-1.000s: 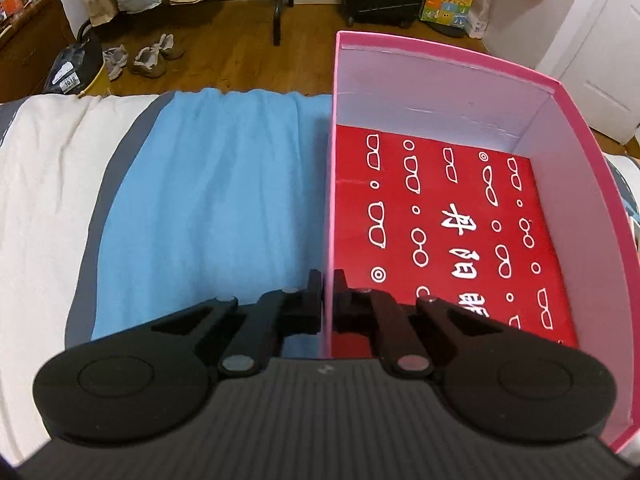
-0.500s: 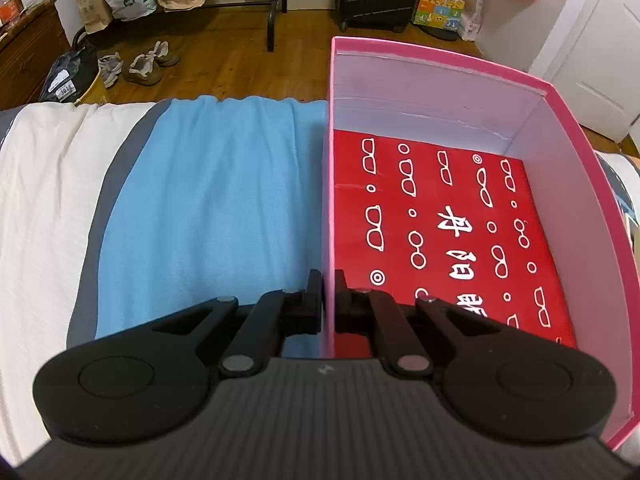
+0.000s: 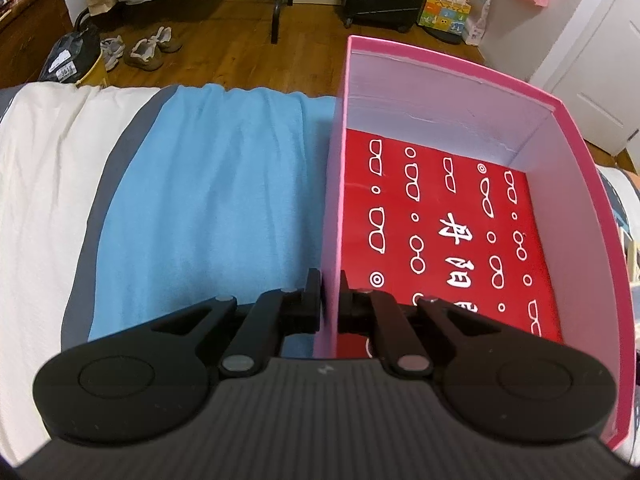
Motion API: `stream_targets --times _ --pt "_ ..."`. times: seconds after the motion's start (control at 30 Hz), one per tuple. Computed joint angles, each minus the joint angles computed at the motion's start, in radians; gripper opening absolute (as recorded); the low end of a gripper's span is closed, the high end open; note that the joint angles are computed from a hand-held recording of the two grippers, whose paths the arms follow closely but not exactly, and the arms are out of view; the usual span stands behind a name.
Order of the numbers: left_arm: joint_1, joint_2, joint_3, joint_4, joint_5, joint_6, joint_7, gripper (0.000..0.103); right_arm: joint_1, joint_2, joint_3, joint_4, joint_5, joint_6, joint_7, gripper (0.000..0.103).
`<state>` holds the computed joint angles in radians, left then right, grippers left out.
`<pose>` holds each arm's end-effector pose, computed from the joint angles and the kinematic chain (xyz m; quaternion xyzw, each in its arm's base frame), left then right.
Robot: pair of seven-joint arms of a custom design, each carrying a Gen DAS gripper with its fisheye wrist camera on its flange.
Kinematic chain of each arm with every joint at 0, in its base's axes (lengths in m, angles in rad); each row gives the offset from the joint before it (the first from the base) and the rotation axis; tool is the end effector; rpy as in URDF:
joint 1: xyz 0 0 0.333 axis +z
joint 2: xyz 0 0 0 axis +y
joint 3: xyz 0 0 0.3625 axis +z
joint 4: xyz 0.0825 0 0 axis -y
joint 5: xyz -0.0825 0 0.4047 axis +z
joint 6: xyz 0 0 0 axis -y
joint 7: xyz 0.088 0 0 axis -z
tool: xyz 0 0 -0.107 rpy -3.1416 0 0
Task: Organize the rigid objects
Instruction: 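Carry the white-and-pink remote into the pink box and release it with the right gripper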
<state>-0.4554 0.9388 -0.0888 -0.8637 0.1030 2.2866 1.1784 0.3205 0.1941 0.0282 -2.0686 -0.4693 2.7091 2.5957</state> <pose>0.7743 -0.4216 0.4156 -0.6343 0.7345 -0.2239 0.0898 0.5947 0.2322 0.4168 -0.5758 0.7762 -0.1598 0.2010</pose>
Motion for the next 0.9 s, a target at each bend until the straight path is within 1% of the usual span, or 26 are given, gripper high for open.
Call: stream_targets --times 0.1,0.17,0.23,0.3,0.33,0.4,0.43,0.5,0.53,0.57,0.6,0.63,0.67,0.7,0.73,0.77,0.83,0.9 --pt "0.005 -0.006 -0.003 -0.010 -0.008 0.002 -0.002 0.005 0.022 -0.042 -0.023 -0.026 -0.092 0.022 0.105 0.058" --pt "0.007 -0.010 -0.004 -0.014 -0.010 -0.002 -0.005 0.005 0.027 -0.078 -0.031 -0.047 -0.172 0.059 0.198 0.058" --pt "0.011 -0.018 -0.007 -0.026 -0.017 0.000 -0.010 0.006 0.021 -0.107 -0.024 -0.055 -0.220 0.092 0.262 0.058" --pt "0.011 -0.028 -0.008 -0.041 -0.018 -0.002 -0.011 0.006 0.018 -0.121 -0.014 -0.033 -0.280 0.137 0.321 0.058" --pt "0.010 -0.034 -0.009 -0.049 -0.018 -0.002 -0.010 0.006 0.015 -0.117 -0.011 -0.015 -0.304 0.174 0.346 0.058" --pt "0.011 -0.047 -0.013 -0.070 -0.019 -0.001 -0.002 0.006 0.016 -0.089 0.000 0.043 -0.303 0.226 0.362 0.058" --pt "0.012 -0.054 -0.014 -0.080 -0.018 0.003 0.004 0.006 0.018 -0.066 0.012 0.080 -0.272 0.232 0.327 0.058" --pt "0.012 -0.059 -0.016 -0.089 -0.019 0.007 0.013 0.007 0.003 0.005 0.070 0.174 -0.103 0.238 0.147 0.058" --pt "0.014 -0.062 -0.018 -0.096 -0.021 0.010 0.015 0.007 -0.034 0.052 0.132 0.224 0.033 0.237 0.018 0.058" --pt "0.016 -0.066 -0.019 -0.105 -0.025 0.016 0.015 0.007 -0.082 0.104 0.210 0.283 0.169 0.214 -0.106 0.058" --pt "0.018 -0.067 -0.020 -0.107 -0.028 0.017 0.015 0.007 -0.105 0.163 0.259 0.354 0.257 0.169 -0.172 0.058" --pt "0.021 -0.064 -0.020 -0.101 -0.031 0.017 0.016 0.007 -0.116 0.228 0.290 0.434 0.318 0.112 -0.221 0.058" --pt "0.022 -0.063 -0.020 -0.102 -0.033 0.018 0.017 0.007 -0.105 0.282 0.292 0.502 0.349 0.071 -0.236 0.058" --pt "0.024 -0.063 -0.021 -0.103 -0.035 0.019 0.020 0.007 -0.084 0.323 0.281 0.554 0.366 0.038 -0.235 0.058" --pt "0.027 -0.064 -0.023 -0.107 -0.039 0.023 0.023 0.007 -0.074 0.383 0.280 0.633 0.393 -0.019 -0.251 0.058" --pt "0.029 -0.062 -0.025 -0.105 -0.042 0.024 0.027 0.007 -0.048 0.421 0.257 0.687 0.407 -0.060 -0.226 0.058" --pt "0.035 -0.064 -0.029 -0.115 -0.051 0.035 0.035 0.007 -0.025 0.503 0.233 0.802 0.447 -0.152 -0.223 0.057" --pt "0.042 -0.063 -0.033 -0.120 -0.062 0.042 0.039 0.007 0.013 0.568 0.187 0.899 0.458 -0.227 -0.204 0.058"
